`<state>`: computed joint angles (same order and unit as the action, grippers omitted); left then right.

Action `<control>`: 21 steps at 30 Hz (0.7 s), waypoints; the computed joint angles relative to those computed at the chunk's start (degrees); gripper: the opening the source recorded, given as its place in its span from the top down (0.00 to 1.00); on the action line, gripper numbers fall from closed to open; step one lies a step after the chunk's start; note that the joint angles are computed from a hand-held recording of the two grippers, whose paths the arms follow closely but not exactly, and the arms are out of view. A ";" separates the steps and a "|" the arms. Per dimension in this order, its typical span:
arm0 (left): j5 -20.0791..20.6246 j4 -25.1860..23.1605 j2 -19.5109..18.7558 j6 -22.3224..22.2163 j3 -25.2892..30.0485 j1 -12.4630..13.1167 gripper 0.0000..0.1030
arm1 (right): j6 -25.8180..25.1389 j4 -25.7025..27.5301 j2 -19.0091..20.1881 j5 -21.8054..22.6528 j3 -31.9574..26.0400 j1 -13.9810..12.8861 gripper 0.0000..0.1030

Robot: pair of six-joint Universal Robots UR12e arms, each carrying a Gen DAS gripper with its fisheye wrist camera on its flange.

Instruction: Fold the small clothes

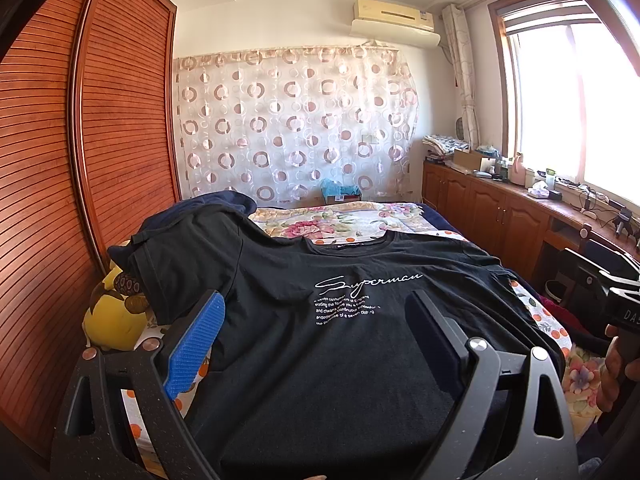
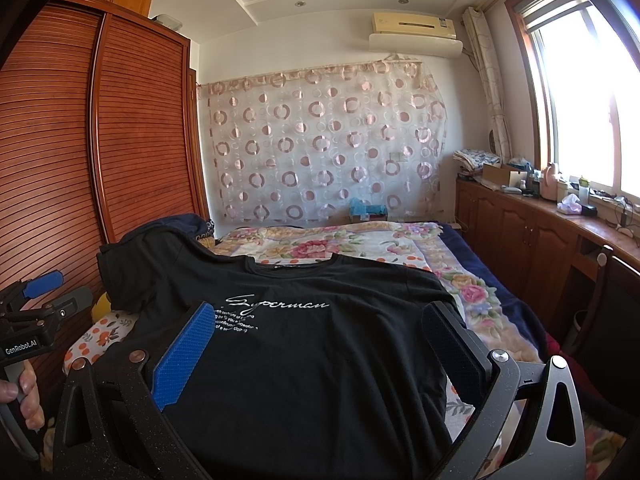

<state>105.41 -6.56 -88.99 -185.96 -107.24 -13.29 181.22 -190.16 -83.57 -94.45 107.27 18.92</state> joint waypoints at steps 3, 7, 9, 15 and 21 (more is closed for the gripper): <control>-0.02 0.01 0.00 0.01 -0.01 0.01 0.11 | 0.01 -0.03 0.09 -0.04 -0.05 0.04 0.00; -0.07 -0.09 0.01 0.04 0.00 0.04 0.11 | 0.22 0.25 0.15 0.45 -0.10 -0.03 0.00; -0.18 -0.66 0.03 -0.06 0.07 0.22 0.11 | 0.24 0.45 0.30 0.73 -0.15 -0.11 0.00; -0.20 -2.41 0.00 -0.86 -0.50 1.13 0.11 | 0.12 2.38 1.04 3.79 -0.83 -0.80 0.00; -1.63 -3.64 0.08 -2.28 -1.90 3.23 0.11 | -1.27 4.22 2.32 5.35 -2.26 -1.03 0.00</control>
<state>103.78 -10.20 -88.91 -188.25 -109.14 -10.06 179.96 -185.94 -81.25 -89.10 105.01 17.89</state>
